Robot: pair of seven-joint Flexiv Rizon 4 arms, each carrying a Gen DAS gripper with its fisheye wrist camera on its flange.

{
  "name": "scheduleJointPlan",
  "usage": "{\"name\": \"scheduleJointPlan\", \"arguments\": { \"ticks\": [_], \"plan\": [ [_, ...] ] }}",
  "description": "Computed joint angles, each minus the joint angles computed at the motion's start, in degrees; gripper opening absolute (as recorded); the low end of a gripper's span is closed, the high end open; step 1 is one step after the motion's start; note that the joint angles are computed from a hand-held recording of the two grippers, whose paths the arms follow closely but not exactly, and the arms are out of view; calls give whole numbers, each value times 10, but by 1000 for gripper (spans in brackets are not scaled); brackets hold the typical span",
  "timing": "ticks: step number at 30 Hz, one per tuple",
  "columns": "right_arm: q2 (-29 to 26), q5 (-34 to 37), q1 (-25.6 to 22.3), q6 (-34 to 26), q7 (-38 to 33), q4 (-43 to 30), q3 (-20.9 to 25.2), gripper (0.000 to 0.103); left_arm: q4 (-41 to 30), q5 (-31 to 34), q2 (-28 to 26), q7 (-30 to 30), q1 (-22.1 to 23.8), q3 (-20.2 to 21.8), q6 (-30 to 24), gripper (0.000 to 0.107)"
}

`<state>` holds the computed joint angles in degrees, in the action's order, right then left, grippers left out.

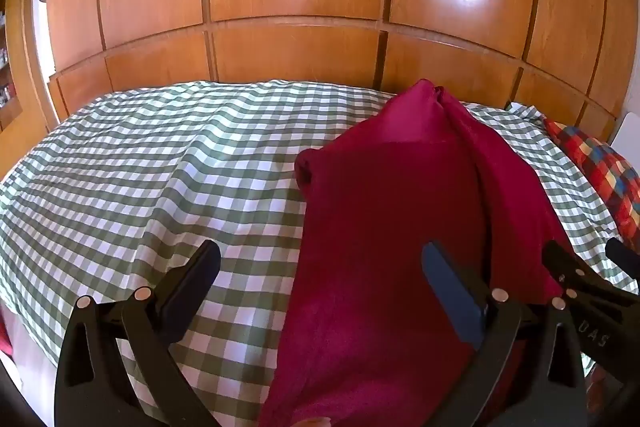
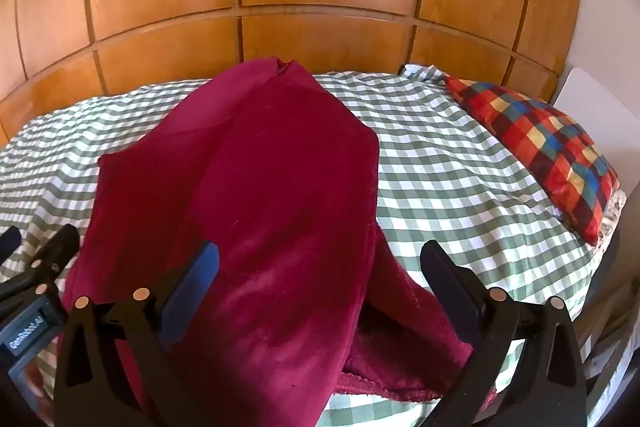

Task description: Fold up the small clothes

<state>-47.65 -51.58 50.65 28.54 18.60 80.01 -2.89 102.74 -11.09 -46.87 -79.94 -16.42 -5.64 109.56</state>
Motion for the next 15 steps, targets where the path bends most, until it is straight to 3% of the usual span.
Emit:
{"name": "scheduleJointPlan", "arguments": {
  "ticks": [5,8,15],
  "plan": [
    [-12,19,9,-5,-14,-22,-7,100,6,5,0,3,1,0,2,101],
    [3,4,-2,24,13,9,1,100,13,6,-1,4,-8,6,13,101],
    [8,2,-6,29,14,19,2,100,-1,-2,1,11,-11,9,-26,101]
  ]
}}
